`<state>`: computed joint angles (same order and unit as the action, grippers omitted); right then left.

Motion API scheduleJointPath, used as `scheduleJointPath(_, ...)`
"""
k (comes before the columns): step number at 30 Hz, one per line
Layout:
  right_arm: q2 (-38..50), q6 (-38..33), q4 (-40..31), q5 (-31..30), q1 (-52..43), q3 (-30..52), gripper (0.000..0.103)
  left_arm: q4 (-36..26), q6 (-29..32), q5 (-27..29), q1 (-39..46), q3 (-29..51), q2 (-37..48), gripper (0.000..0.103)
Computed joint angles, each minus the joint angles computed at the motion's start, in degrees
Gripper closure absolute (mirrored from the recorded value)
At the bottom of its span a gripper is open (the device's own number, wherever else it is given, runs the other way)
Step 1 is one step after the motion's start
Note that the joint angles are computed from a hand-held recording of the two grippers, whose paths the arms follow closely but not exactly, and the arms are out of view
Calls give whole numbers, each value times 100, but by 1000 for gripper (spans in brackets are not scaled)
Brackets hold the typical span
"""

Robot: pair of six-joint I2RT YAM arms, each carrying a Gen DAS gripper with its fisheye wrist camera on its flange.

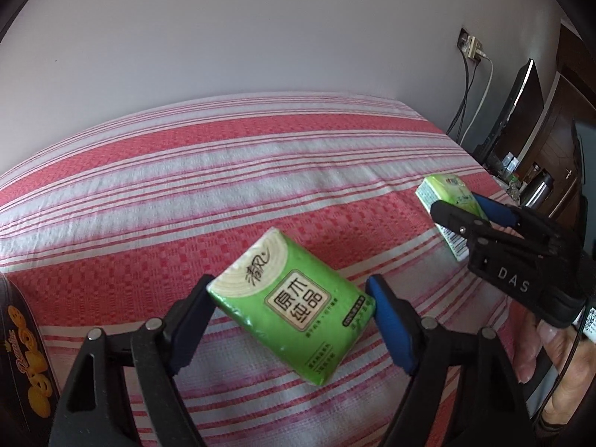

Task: Organize objects
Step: 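Carry both green tissue packs over the tin with both grippers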

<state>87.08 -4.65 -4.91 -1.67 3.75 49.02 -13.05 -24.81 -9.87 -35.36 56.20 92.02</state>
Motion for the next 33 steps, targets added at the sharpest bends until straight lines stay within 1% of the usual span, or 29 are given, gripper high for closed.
scheduleJointPath(3, -33, 116, -1, 12, 171, -37, 48, 97, 23, -186, -38, -206, -227, 21)
scheduleJointPath(10, -219, 337, 99, 350, 729, -227, 48, 306, 106, -818, -268, -599, -708, 21)
scheduleJointPath(20, -607, 644, 288, 575, 1165, -585, 48, 747, -93, -1727, -533, -1219, -1389, 21)
scheduleJointPath(28, -1053, 792, 453, 942, 1630, -983, 48, 1002, -175, -2470, -860, -1537, -1735, 21)
scheduleJointPath(33, -1216, 779, 662, 969, 1752, -1167, 48, 1180, -166, -2846, -1028, -1667, -1851, 21)
